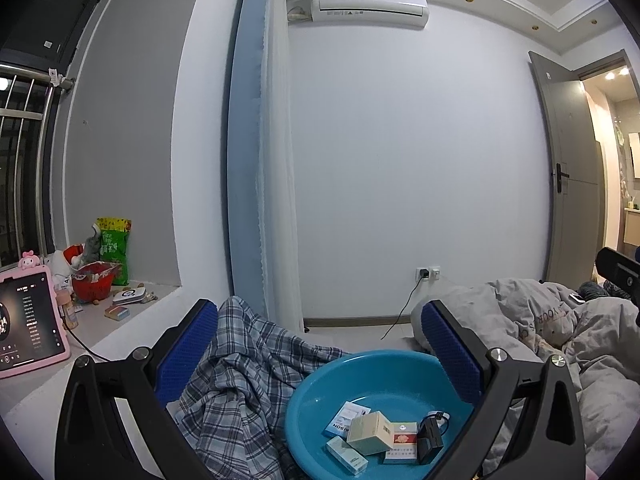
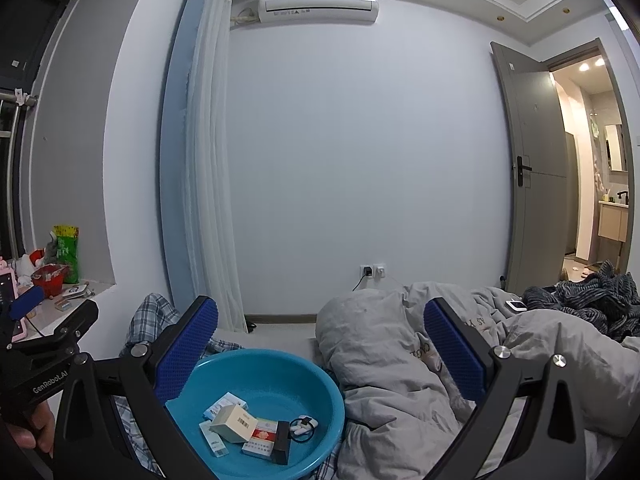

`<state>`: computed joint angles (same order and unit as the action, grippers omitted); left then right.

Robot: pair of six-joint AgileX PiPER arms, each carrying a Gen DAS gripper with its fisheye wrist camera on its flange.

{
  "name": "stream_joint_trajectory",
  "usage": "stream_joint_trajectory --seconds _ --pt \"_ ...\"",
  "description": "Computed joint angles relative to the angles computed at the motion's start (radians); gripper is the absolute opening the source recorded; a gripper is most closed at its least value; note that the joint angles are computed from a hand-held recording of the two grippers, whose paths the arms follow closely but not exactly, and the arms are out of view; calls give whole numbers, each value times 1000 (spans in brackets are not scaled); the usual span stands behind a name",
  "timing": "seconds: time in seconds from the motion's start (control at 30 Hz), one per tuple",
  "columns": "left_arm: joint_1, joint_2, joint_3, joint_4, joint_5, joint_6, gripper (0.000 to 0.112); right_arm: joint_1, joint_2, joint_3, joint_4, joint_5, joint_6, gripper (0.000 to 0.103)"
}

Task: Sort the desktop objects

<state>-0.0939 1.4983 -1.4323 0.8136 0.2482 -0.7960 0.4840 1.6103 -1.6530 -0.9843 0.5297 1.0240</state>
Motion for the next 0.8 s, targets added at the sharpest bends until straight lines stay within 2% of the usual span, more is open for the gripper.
stream_joint_trajectory --seconds 0.4,0.8 --pt "-5 19 -23 -9 39 2 103 5 7 -10 10 10 -17 102" --pt "5 4 -11 1 27 -7 103 10 10 -32 44 28 -45 102"
